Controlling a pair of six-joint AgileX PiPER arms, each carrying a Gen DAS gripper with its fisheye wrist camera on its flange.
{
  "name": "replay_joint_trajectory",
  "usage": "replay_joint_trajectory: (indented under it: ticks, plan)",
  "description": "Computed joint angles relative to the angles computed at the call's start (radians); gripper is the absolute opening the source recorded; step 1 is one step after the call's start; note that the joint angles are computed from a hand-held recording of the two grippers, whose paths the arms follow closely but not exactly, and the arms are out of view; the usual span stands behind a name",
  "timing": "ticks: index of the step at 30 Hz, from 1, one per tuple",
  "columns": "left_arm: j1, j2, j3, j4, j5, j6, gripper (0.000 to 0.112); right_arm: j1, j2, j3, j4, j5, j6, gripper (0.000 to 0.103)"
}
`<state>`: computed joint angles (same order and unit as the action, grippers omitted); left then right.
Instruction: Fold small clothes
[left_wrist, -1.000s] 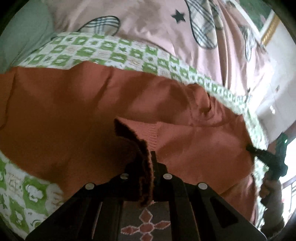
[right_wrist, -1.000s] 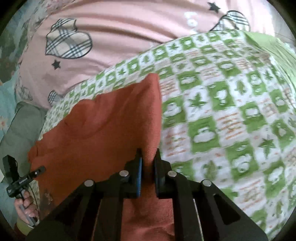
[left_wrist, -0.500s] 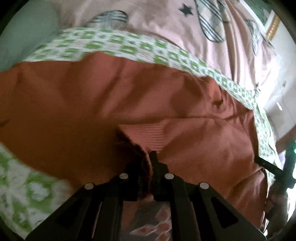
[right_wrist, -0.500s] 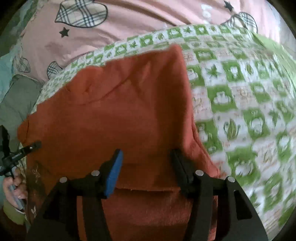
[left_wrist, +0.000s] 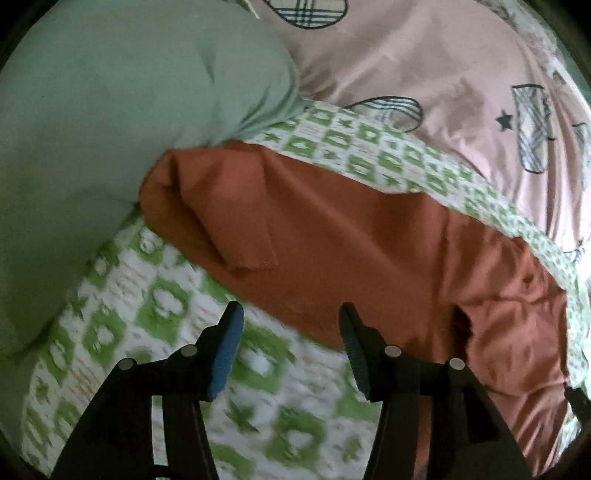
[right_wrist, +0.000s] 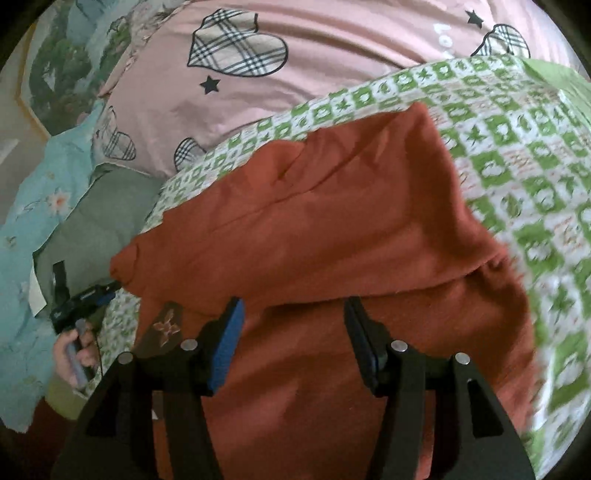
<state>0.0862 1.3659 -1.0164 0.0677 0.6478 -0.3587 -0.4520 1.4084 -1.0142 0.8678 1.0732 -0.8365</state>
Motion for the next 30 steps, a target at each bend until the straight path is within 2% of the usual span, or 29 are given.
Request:
replay_joint_trajectory:
  ticks: [2,6,8,9,10,11,15,17,20,23,29,30]
  plan:
    - [0.01,0.063,-0.058,0.034,0.015,-0.005,0.058,0.027,0.001,0.009,-0.009,-0.009,0.015,0.058]
    - [0.031,0.209,-0.169,0.202,0.042,-0.134,0.058,0.059,0.004,0.014,-0.022,-0.016,0.037,0.058]
    - [0.06,0.275,-0.214,0.188,0.047,-0.124,0.054,0.07,0.008,0.012,-0.023,-0.02,0.048,0.058]
    - [0.081,0.302,-0.234,0.157,0.039,-0.09,0.049,0.074,0.009,0.01,-0.024,-0.022,0.052,0.058]
    - [0.097,0.311,-0.238,0.129,0.017,-0.05,0.029,0.077,0.008,0.01,-0.025,-0.025,0.057,0.058]
    - [0.112,0.317,-0.25,0.08,0.01,0.009,0.014,0.079,0.008,0.01,-0.023,-0.026,0.058,0.058]
    - [0.097,0.231,-0.21,0.034,-0.027,0.054,0.011,0.081,0.001,0.011,-0.013,-0.024,0.056,0.058]
    - [0.078,0.156,-0.168,-0.039,-0.043,0.104,0.011,0.08,-0.006,0.017,-0.003,-0.022,0.05,0.058]
    - [-0.007,0.059,-0.128,-0.135,-0.045,0.134,0.011,0.079,-0.012,0.023,0.014,-0.015,0.042,0.058]
    - [-0.162,0.01,-0.123,-0.124,-0.052,0.059,0.011,0.064,-0.02,0.028,0.032,0.002,0.032,0.058]
    - [-0.499,0.039,-0.184,-0.111,-0.095,-0.112,0.011,-0.041,-0.054,0.042,0.05,0.053,-0.014,0.058]
    - [-0.566,0.077,-0.221,-0.092,-0.108,-0.14,0.011,-0.057,-0.058,0.043,0.049,0.057,-0.018,0.058]
